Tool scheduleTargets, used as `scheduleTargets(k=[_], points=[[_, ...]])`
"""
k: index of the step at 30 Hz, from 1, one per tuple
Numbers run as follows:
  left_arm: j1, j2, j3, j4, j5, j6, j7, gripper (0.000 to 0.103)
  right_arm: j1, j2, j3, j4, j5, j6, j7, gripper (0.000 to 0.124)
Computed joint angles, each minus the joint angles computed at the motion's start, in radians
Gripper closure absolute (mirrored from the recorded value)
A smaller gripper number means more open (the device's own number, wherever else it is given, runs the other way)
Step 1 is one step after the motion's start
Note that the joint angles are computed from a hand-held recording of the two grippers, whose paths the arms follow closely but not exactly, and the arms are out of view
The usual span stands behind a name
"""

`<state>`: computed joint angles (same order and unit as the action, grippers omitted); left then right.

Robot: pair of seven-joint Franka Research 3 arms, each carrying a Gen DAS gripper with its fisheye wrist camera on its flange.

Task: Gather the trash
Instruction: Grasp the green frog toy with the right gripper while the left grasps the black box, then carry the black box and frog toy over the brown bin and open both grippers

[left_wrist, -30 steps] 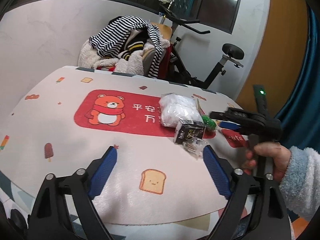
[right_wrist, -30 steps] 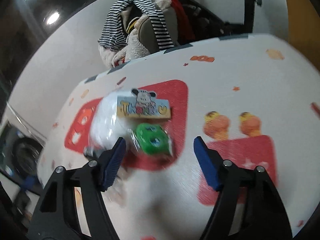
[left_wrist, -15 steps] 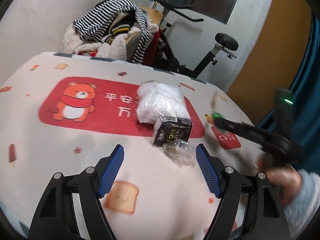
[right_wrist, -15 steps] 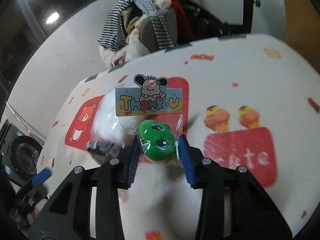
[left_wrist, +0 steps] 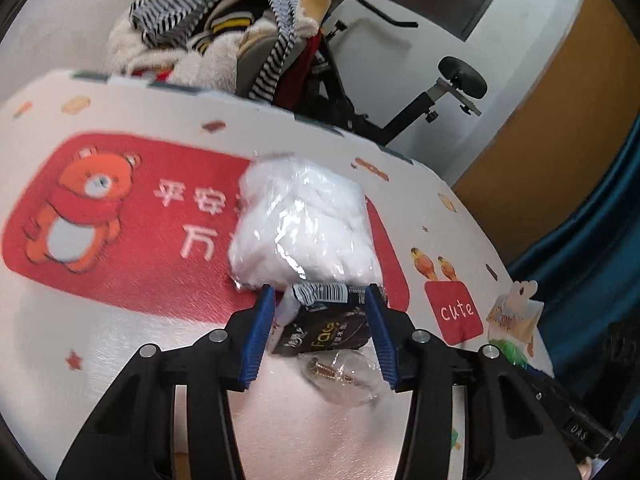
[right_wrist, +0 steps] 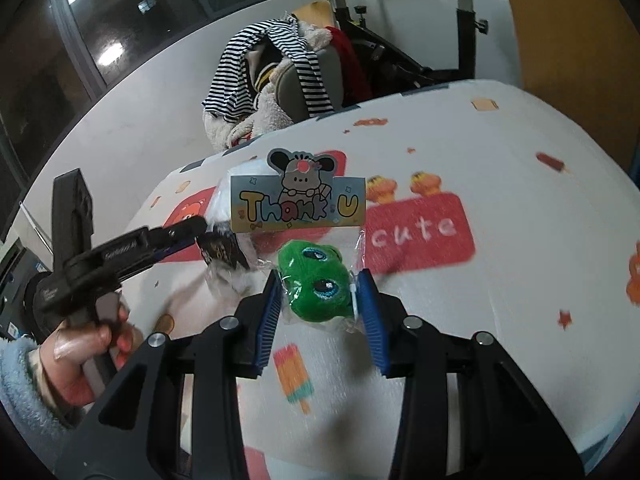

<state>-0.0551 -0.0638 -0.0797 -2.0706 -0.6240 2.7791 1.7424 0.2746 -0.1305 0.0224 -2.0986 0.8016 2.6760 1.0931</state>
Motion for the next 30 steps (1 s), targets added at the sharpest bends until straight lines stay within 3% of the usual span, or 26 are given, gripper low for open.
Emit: scheduleTargets(k=[1, 9, 14, 18, 30], points=[[0.007, 0.003, -0.006, -0.002, 0.059, 0.002, -0.055, 0.092, -0.001, -0.004, -0.001, -0.005, 0.001, -0.001, 0.004, 0.083], [-0.018, -0.096, 0.037, -0.061, -0.01, 0.06, 0.006, 0.095, 0.009, -0.045, -0.003, -0.033, 0.01, 0.011, 0.002, 0.083], [-0.045, -0.208, 0.077, -0.111, 0.056, 0.053, 0.01, 0.095, 0.027, -0.082, -0.003, -0.061, 0.022, 0.014, 0.007, 0.083], [-0.055, -0.341, 0.083, -0.221, 0.181, 0.022, -0.025, 0.095, 0.045, -0.135, 0.004, -0.106, -0.001, 0.03, 0.011, 0.083], [-0.129, -0.789, 0.128, -0.578, 0.365, -0.117, -0.171, 0.095, 0.109, -0.339, 0.002, -0.288, -0.076, 0.024, -0.004, 0.083]])
